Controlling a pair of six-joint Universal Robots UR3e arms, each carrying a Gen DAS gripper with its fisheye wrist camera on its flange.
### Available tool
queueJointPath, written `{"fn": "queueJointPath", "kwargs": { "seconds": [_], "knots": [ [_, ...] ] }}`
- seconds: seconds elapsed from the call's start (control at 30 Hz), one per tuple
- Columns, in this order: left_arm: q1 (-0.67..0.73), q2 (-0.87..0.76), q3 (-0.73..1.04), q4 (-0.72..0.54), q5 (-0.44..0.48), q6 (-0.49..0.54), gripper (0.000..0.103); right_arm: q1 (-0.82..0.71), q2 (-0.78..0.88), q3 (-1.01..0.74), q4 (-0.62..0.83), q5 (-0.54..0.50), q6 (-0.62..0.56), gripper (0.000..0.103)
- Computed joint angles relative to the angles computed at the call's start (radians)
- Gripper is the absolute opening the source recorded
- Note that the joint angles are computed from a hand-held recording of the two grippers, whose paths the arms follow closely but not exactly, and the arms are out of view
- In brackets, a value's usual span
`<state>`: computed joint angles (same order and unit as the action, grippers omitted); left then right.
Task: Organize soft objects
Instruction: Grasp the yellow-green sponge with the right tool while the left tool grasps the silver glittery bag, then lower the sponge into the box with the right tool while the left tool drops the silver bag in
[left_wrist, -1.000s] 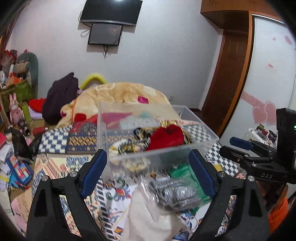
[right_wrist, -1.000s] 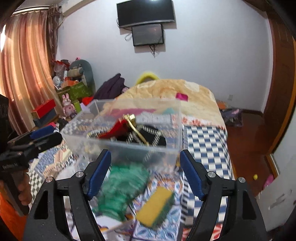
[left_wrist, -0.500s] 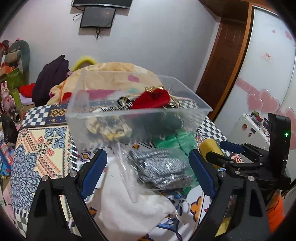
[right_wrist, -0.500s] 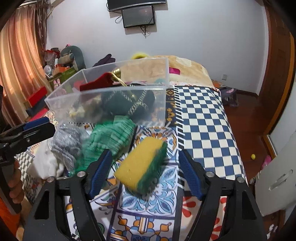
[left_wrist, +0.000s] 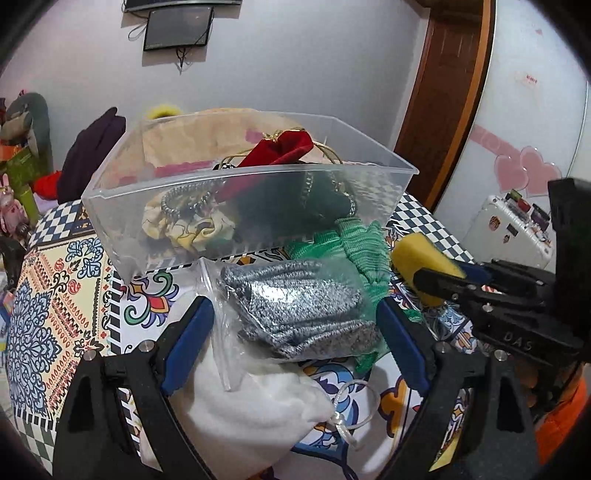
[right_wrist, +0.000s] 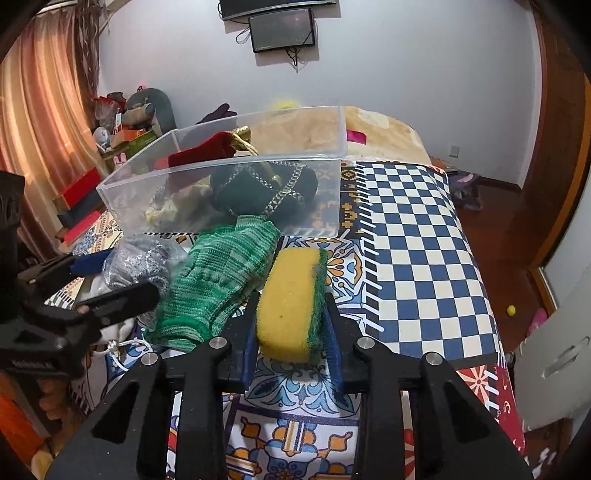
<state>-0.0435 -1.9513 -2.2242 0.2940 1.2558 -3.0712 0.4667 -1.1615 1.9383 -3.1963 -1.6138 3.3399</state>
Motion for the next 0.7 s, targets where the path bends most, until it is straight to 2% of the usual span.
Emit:
{"fn": "queueJointPath", "kwargs": {
  "seconds": [0.17, 0.23, 0.3, 0.7],
  "knots": [
    [-0.003, -0.018, 0.003, 0.013, -0.002, -0.002, 0.065, 0.005, -0.006, 0.0, -0.011, -0.005, 0.007, 0.028],
    [0.01, -0.011, -0.007, 0.019, -0.01, -0.003, 0.051, 0.008, -0.009, 0.0, -0.015, -0.007, 0.007, 0.028],
    [0.026, 0.0, -0.014, 0.013, -0.025, -0.004, 0.044, 0.009, -0.013, 0.001, -0.02, -0.006, 0.008, 0.028],
    [0.088, 0.137, -0.112, 0.06, -0.097, 0.008, 0.041, 0.037, -0.044, -0.015, -0.039, -0.041, 0.005, 0.028]
  ]
}}
